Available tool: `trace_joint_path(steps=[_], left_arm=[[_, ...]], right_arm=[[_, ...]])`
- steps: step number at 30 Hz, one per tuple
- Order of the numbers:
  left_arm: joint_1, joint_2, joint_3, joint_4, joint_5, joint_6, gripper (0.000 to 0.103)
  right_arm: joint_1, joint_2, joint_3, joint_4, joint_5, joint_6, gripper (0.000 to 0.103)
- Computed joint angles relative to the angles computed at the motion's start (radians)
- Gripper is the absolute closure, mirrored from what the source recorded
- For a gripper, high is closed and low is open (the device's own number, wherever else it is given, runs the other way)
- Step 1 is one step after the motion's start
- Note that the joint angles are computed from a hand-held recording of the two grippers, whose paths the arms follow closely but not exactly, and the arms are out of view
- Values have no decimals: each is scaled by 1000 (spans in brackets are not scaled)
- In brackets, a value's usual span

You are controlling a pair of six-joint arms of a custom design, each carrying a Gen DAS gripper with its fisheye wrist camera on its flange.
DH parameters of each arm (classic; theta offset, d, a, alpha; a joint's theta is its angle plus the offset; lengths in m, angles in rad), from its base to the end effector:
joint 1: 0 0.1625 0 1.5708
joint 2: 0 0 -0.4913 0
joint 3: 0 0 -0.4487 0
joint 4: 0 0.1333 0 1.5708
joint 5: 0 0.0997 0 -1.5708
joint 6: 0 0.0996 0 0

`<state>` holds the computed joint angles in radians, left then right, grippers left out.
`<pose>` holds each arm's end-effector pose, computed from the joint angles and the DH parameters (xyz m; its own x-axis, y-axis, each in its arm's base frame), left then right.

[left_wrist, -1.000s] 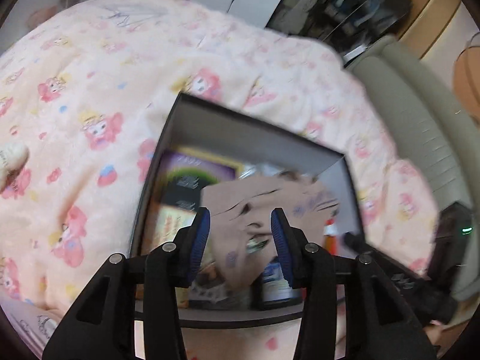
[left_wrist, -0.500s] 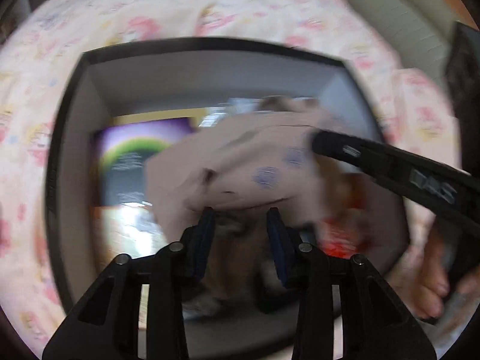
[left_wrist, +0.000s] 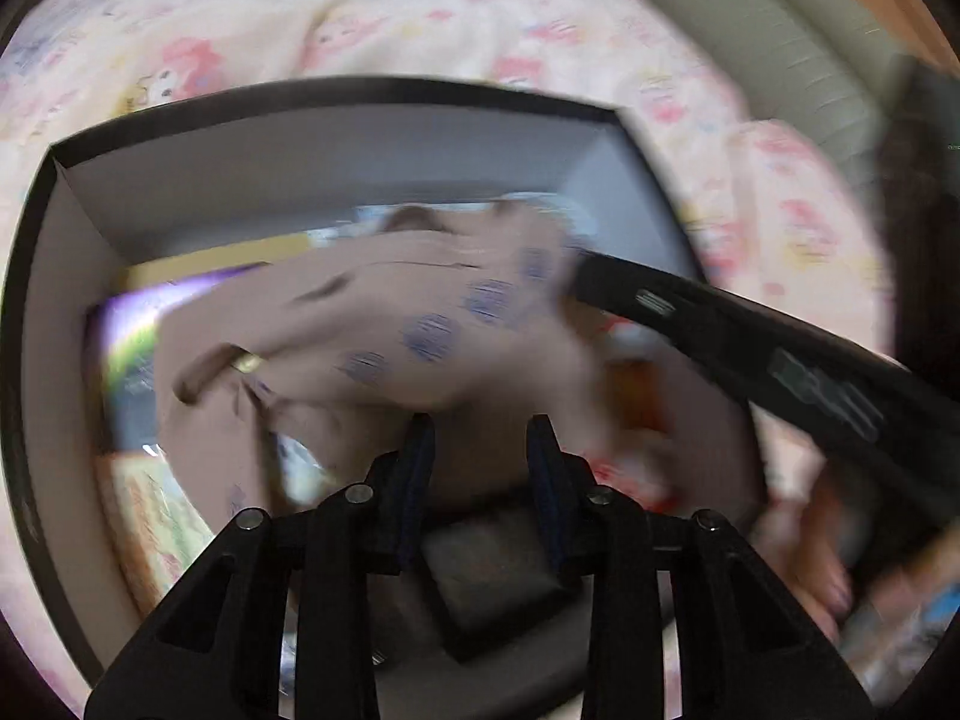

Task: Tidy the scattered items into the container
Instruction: 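Lower the pouch into the box and open both grippers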

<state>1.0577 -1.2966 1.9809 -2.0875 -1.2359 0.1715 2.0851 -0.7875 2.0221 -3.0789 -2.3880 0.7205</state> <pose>-0.1319 -0.5723 0.2424 -0.7016 0.6505 -0.2908 0.6127 0.7591 0.2197 0.3525 -0.5005 0.0484 -0.8330 0.4290 0.3494 0.1010 0.7389 -0.6662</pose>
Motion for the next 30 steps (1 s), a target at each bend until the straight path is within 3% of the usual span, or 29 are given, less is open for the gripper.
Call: trace_joint_path(steps=[2,5,6,7,10,13,17,19,22,26,30], left_arm=[[0,15,-12,-39,61,-40,72],[-18,11,5,-170,251,-96,74],[-15,8,2,-190,285,-116,74],[-8,3,-7,-178,276,-126,74],[21,-36,-25,-123,116,-89,74],[40,-32,-49,-68,29,-57,74],[51,28,-77,-40,104,-135,74],[63,44,-101,-40,99,-167,74],[61,46,-107,-48,109,-178,72],[48,42,-65,-96,167,-117,60],[62,39,-74,-110,132,-116,59]], right_arm=[[-8,7,-3,-9,31,-20,96],[-15,18,-11,-7,47,-30,96],[-16,20,-13,-2,39,-26,96],[-17,20,-14,-1,33,-23,96],[-29,18,-15,-6,35,-11,96],[-43,13,-24,-3,55,-6,96],[-68,29,-69,33,146,-65,96],[-70,47,-99,82,163,-83,96],[-65,70,-130,136,148,-108,96],[-67,81,-161,198,127,-77,94],[-60,86,-160,179,115,-95,91]])
